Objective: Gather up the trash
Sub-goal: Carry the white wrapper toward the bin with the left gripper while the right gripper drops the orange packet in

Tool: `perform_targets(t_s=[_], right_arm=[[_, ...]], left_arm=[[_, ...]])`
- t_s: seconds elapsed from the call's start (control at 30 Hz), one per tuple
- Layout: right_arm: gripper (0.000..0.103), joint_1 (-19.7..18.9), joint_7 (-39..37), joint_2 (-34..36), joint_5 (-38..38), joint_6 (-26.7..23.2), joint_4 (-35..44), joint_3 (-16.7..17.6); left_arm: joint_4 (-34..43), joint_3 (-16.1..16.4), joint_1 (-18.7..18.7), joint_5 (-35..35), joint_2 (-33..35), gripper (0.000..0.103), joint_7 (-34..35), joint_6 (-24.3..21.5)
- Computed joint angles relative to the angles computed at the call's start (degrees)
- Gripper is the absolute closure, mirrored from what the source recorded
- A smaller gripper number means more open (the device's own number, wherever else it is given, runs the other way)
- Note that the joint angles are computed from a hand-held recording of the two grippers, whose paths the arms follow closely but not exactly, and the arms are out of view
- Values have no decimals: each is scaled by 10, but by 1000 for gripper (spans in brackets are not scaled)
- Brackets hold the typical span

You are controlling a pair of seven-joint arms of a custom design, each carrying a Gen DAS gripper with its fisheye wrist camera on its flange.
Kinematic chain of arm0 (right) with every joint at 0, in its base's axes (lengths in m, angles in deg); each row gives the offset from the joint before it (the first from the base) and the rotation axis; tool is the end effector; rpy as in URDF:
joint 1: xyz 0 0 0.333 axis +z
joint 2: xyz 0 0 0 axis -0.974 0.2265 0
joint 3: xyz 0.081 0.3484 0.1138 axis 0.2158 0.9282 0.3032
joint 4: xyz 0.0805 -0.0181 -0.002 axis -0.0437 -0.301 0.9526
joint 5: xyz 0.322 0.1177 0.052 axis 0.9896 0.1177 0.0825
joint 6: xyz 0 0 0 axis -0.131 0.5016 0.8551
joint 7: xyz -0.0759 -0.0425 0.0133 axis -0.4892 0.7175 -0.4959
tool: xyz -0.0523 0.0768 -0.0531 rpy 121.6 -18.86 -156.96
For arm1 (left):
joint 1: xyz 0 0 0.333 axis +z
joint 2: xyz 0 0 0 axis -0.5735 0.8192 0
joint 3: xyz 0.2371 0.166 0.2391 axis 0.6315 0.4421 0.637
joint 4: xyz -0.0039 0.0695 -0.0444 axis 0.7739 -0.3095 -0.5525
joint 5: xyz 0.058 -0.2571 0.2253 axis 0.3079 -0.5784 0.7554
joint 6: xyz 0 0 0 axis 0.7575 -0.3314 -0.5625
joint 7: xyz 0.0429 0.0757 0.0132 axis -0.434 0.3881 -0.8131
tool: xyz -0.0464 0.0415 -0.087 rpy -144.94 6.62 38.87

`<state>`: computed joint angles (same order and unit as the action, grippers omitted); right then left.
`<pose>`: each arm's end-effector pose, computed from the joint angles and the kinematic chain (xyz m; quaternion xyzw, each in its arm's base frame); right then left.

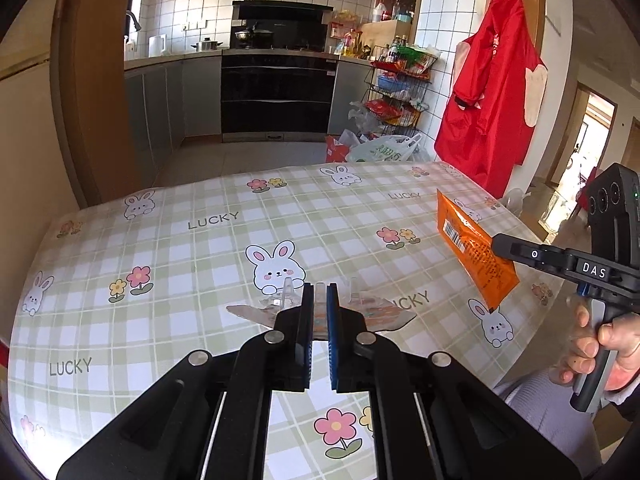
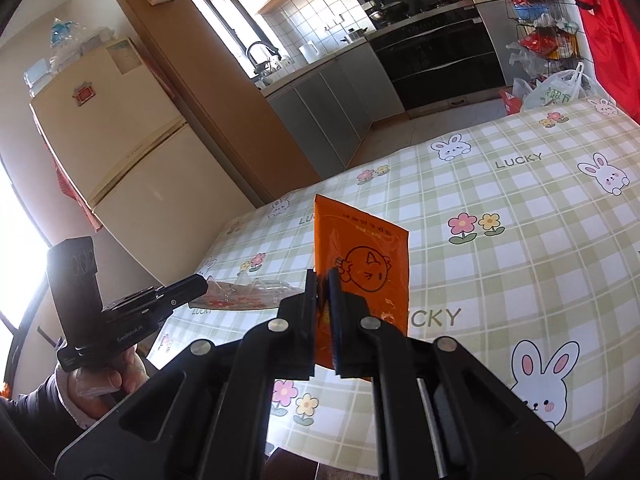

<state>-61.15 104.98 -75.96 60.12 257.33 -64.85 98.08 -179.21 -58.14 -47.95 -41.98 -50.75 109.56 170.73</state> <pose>0.4623 0.1956 0.5815 -0.5230 0.6773 -0.1415 0.4976 0.5134 -0.2129 0.6218 -0.4019 0.8078 -0.4097 0.1348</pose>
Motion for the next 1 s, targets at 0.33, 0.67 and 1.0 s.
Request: perform_targets(t_s=[0.33,0.67,1.0], right_arm=[[93,-100,-29,-49,59,-1,-17,133],[93,-98,41,-127,8,-20,-51,154],[93,0,109,-196,-47,-73,-79,110]], left_arm=[[-26,23,-11,-39,-62,97,21,-16],[-68,57,-39,-40,-149,97,22,-22],[-116,100,-78,-30,-241,97,16,-27]])
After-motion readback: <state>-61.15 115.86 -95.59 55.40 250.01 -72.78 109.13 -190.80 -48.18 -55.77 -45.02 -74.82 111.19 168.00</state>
